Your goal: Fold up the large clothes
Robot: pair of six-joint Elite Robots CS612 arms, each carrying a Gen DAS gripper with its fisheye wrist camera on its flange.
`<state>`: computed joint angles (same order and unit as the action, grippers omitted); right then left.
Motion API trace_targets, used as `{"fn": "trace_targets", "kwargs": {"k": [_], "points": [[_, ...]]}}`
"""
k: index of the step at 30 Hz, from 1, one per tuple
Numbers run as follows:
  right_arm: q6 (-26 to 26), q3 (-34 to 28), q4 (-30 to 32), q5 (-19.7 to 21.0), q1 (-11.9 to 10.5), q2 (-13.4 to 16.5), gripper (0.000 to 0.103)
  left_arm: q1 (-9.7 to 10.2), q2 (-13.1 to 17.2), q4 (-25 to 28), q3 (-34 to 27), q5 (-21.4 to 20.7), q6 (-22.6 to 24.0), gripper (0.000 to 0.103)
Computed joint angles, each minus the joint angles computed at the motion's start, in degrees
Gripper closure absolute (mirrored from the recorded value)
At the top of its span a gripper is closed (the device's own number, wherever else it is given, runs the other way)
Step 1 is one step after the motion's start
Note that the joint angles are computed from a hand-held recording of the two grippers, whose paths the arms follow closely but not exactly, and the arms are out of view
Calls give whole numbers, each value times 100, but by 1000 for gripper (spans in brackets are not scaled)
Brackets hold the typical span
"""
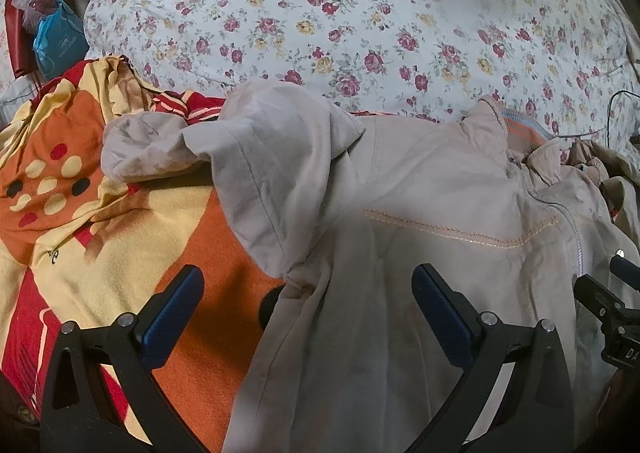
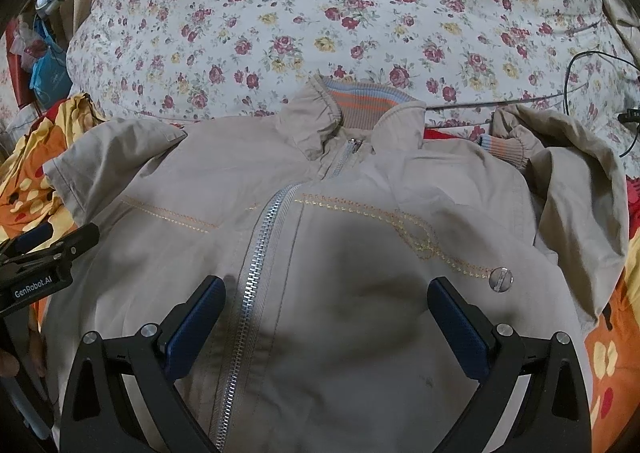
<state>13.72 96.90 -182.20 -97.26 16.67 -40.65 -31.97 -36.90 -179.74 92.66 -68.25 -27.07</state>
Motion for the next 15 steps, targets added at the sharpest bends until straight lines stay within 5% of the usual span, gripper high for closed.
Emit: {"fn": "trace_targets", "kwargs": {"k": [15], "points": [[22,4,-53,-67,-1,-1,1,-6,15,-9,-9,23,-11,0]]}}
